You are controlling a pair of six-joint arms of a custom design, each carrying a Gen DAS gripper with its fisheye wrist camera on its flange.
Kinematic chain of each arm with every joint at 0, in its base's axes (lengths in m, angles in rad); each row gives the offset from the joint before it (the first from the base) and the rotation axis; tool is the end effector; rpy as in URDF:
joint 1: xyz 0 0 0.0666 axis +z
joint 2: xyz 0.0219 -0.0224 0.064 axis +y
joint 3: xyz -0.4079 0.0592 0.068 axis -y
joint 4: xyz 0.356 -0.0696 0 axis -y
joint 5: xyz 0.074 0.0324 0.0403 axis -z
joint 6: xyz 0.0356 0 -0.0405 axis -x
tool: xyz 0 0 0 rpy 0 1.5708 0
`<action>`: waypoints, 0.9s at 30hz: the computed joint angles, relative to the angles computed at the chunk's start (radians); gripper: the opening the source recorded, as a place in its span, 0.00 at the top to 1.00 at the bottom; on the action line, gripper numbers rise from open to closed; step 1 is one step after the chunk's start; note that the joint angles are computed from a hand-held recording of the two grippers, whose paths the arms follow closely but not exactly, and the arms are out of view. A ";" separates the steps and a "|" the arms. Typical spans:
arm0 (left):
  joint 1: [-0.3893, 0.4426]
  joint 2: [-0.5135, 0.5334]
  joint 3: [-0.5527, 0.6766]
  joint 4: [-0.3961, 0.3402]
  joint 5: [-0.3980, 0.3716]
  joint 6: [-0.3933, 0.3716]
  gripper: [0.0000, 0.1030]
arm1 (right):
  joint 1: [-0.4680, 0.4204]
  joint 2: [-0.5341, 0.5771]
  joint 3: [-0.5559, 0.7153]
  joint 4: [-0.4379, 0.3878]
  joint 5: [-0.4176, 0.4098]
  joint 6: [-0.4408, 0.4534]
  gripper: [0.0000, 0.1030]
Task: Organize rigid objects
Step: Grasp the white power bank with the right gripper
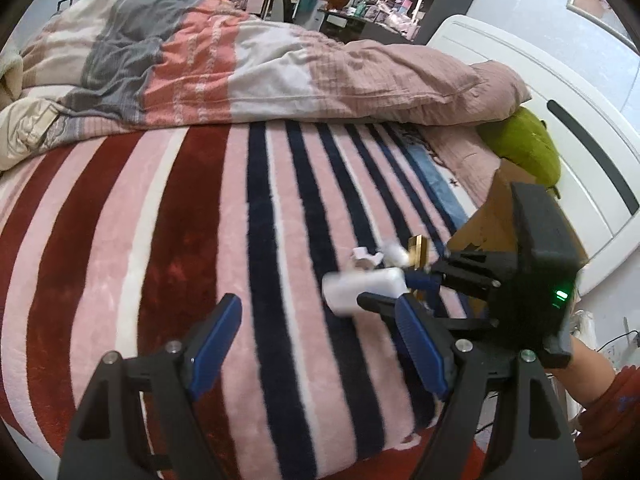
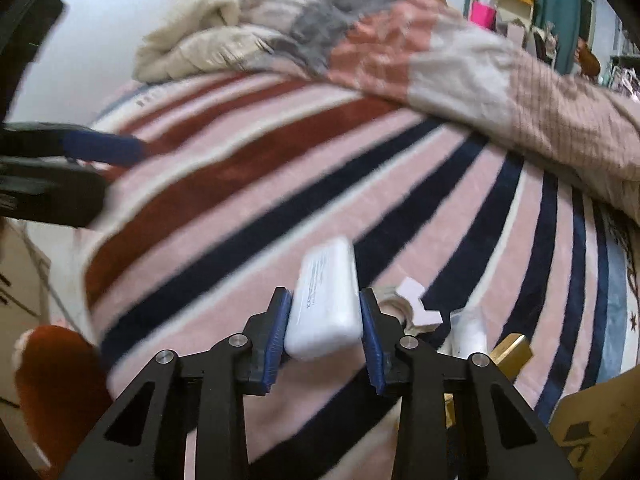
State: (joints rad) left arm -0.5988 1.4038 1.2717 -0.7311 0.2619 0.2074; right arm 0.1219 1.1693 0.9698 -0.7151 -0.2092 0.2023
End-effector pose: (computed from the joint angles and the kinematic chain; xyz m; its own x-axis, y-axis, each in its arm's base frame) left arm 0.3616 -0.2584 0.4147 -0.7550 0.2744 -0.5956 0.5395 0.7761 -0.3264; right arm 0.3369 0.0483 0.3757 -0.7212 -0.2864 -0.6307 -0.3977 0.9167 0.0386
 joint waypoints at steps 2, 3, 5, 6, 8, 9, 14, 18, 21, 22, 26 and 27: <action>-0.009 -0.011 0.005 0.002 0.008 0.005 0.26 | 0.007 -0.027 0.018 -0.041 -0.016 0.010 0.88; -0.015 -0.018 0.007 0.003 0.002 0.009 0.26 | 0.011 -0.037 0.028 -0.074 -0.017 0.023 0.88; -0.026 -0.028 0.007 -0.004 -0.023 0.020 0.26 | 0.014 -0.037 0.033 -0.112 -0.015 0.046 0.88; -0.029 -0.030 0.008 -0.008 -0.029 0.023 0.26 | 0.011 -0.042 0.018 -0.113 -0.009 0.049 0.88; -0.034 -0.037 0.001 -0.018 -0.038 0.027 0.26 | 0.003 -0.040 -0.002 -0.115 -0.012 0.048 0.87; -0.034 -0.038 0.000 -0.022 -0.042 0.027 0.26 | -0.012 -0.043 -0.017 -0.106 -0.033 0.037 0.87; -0.035 -0.037 -0.007 -0.031 -0.051 0.034 0.26 | -0.061 -0.038 -0.021 -0.131 -0.112 -0.002 0.88; -0.042 -0.024 -0.002 -0.037 -0.047 0.032 0.26 | -0.048 -0.054 -0.041 -0.143 -0.093 0.022 0.88; -0.053 -0.016 0.001 -0.039 -0.034 0.025 0.26 | -0.046 -0.073 -0.050 -0.135 -0.080 0.009 0.88; -0.055 -0.015 0.001 -0.037 -0.025 0.024 0.26 | -0.047 -0.080 -0.047 -0.133 -0.075 0.009 0.88; -0.067 -0.025 -0.004 -0.028 -0.013 0.018 0.26 | -0.085 -0.119 0.002 -0.171 -0.128 -0.021 0.88; -0.072 -0.027 -0.005 -0.027 -0.015 0.012 0.26 | -0.096 -0.126 0.016 -0.183 -0.141 -0.023 0.88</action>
State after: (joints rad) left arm -0.6706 1.3764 1.2666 -0.7578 0.2473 0.2191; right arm 0.0256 1.0433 0.9859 -0.8978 -0.3502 0.1792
